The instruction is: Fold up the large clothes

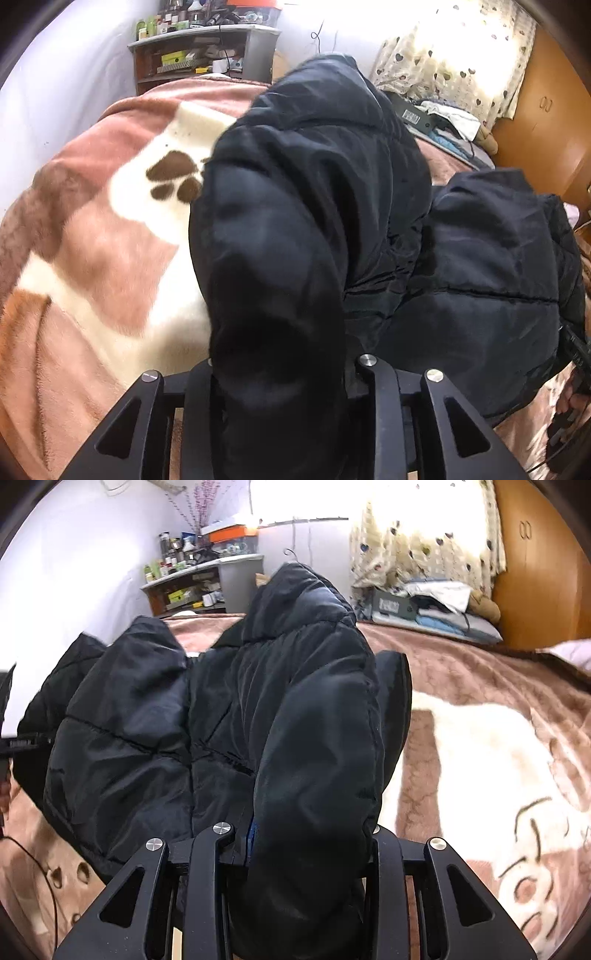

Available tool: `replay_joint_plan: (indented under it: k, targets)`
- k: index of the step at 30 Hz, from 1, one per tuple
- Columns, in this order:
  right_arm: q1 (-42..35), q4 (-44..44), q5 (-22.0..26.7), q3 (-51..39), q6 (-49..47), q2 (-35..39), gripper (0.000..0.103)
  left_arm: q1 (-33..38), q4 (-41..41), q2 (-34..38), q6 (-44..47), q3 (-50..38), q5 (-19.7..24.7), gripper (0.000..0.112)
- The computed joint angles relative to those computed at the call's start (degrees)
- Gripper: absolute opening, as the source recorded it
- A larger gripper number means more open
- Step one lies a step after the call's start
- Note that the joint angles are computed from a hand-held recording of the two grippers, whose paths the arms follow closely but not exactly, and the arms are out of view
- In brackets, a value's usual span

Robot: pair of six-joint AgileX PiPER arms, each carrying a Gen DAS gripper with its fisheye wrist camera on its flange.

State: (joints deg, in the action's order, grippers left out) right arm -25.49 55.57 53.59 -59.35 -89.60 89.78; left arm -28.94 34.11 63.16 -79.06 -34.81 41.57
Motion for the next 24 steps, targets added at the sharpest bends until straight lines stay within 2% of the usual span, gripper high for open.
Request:
replay_joint_plan:
  k: [3,5,8,10,12,16,21,22,24]
  targets:
    - [0.91,-0.79,-2.09,-0.28,0.61,1.07,0.033,2.56,-0.44,1.54,0.57,0.8,-2.72,0.04]
    - [1.03,-0.72,-3.22,0.72,0.13,0.63,0.034,2.62,0.42,2.01,0.67,0.92,-2.65,0.043]
    - [1.86,-1.78,-4.51,-0.21,2.63,2.14,0.037,5.24,-0.8,3.27,3.77,0.8,-4.33,0.051]
    - [1.75,-2.24,-4.54,-0.3,3.85,2.54,0.04,9.69,-2.82,2.99,7.33,1.9,-7.85,0.057]
    - [1.81,-3.17,-4.75,-0.6,5.18,2.6,0.044,10.67,-3.33,2.74,6.94,2.67,-8.19,0.066]
    - [2.31,-5.58,-5.11,-1.39,9.0,2.19,0.052,10.45,-3.86,1.09,5.22,3.3,-6.5,0.072]
    - [2.58,-9.15,-6.61,-2.27,13.9,1.52,0.071,5.66,-3.16,-1.37,3.88,1.22,2.3,0.075]
    - [2.28,-9.52,-7.22,-2.09,14.8,0.82,0.075,4.93,-2.99,-2.46,3.56,1.05,4.0,0.079]
    - [0.58,-7.52,-7.38,-1.14,13.47,-0.96,0.077,2.68,-1.64,-4.91,1.55,0.73,7.89,0.088]
